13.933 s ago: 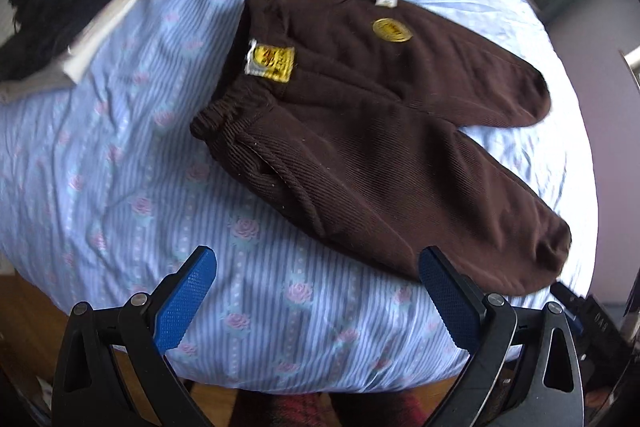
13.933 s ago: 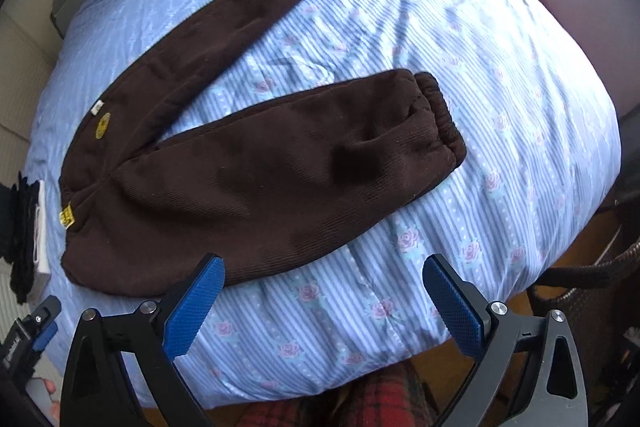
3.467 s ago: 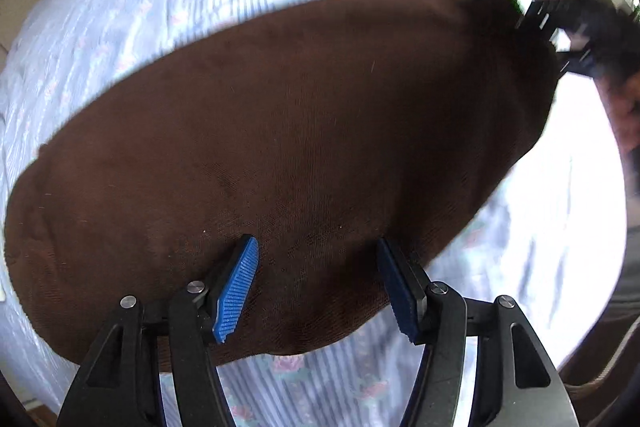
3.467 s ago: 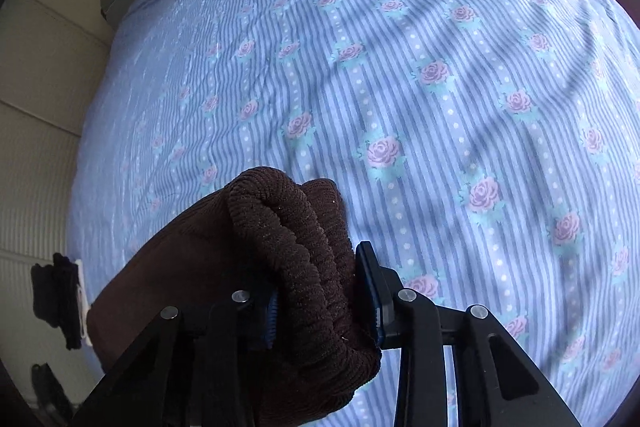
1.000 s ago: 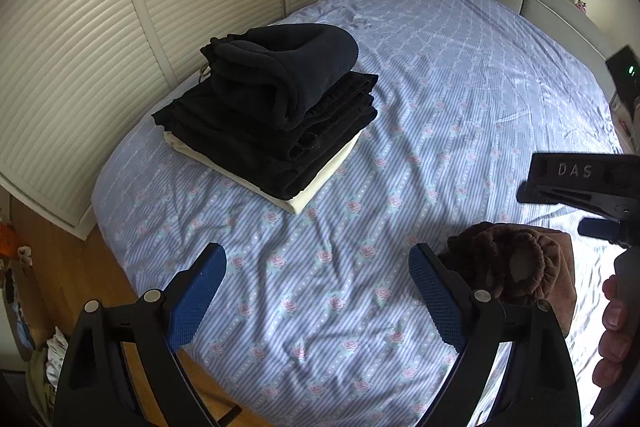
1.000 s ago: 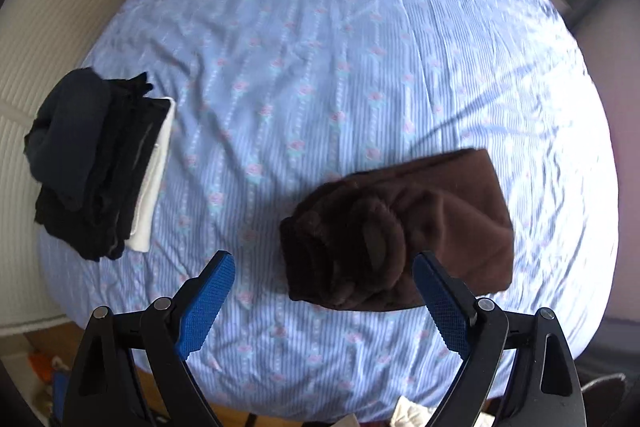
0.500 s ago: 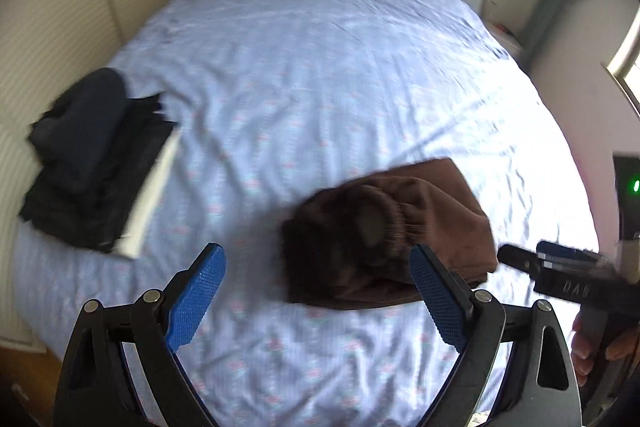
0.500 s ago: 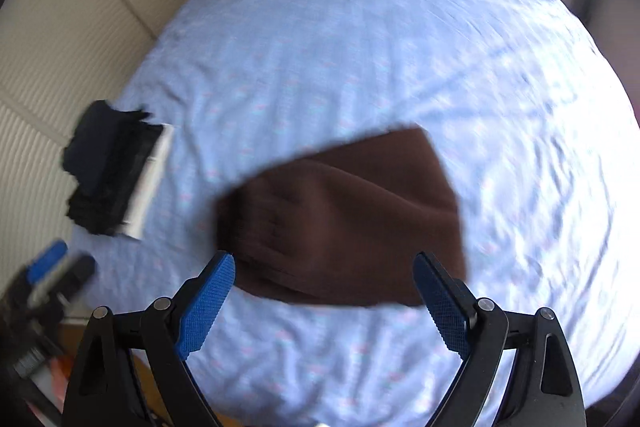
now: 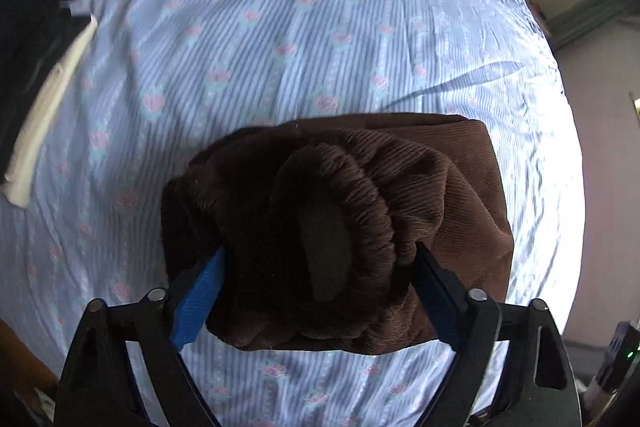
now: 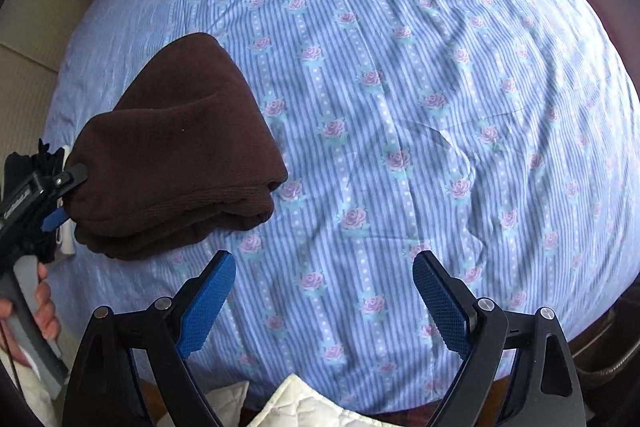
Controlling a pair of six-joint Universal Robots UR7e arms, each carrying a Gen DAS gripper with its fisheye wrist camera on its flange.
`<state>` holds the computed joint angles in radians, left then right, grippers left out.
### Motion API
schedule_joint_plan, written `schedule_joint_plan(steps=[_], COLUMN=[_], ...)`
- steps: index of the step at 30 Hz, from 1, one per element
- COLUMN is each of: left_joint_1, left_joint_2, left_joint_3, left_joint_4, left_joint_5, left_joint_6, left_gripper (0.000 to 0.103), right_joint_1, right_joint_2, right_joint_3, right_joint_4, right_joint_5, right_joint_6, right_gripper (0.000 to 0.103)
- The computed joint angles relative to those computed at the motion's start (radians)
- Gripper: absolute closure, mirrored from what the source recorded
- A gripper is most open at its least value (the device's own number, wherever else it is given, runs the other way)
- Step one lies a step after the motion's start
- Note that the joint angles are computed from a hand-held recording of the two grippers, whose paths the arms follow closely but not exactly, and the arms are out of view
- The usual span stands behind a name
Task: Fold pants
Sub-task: 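Grasp the brown bundle's cuff end with the left gripper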
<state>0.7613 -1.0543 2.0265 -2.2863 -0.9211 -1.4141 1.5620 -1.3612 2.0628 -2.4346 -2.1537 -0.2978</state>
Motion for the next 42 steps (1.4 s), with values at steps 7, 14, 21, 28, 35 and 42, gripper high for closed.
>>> schedule_joint_plan(steps=[7,14,21,28,35,42], left_joint_1=[-0.055,-0.169,-0.081,-0.134,-0.079,0.028], left_joint_2=[-0.061,-0.158,-0.150,-0.166,-0.168,-0.092], left_joint_3=[0.076,0.122,0.141,0.094,0.129,0.085], left_joint_4=[-0.065,0.053,0.068,0.251,0.004,-0.060], left_joint_5=[0.011,0.112,0.041,0.098,0.115,0.014], left_joint_6=[-0.049,-0.181,-0.122,-0.153,0.100,0.141], left_gripper=[0.049,0.053,0.047,0.025,0.026,0.056], right_joint_1=[-0.010,-0.009,0.014,0.033,0.031,0.036], right_joint_2=[0.014,0.028,0.039,0.032,0.031,0.015], right_joint_3=[0.024,0.015,0.012,0.022,0.030,0.053], right_joint_4=[-0.009,-0.001,0.017,0.037,0.042,0.030], right_joint_5=[0.009,0.020,0.029,0.022,0.019,-0.009], right_joint_6=[-0.061,-0.095,-0.117,-0.135,-0.117,-0.114], right_gripper=[0.011,0.011,0.011,0.011,0.011,0.012])
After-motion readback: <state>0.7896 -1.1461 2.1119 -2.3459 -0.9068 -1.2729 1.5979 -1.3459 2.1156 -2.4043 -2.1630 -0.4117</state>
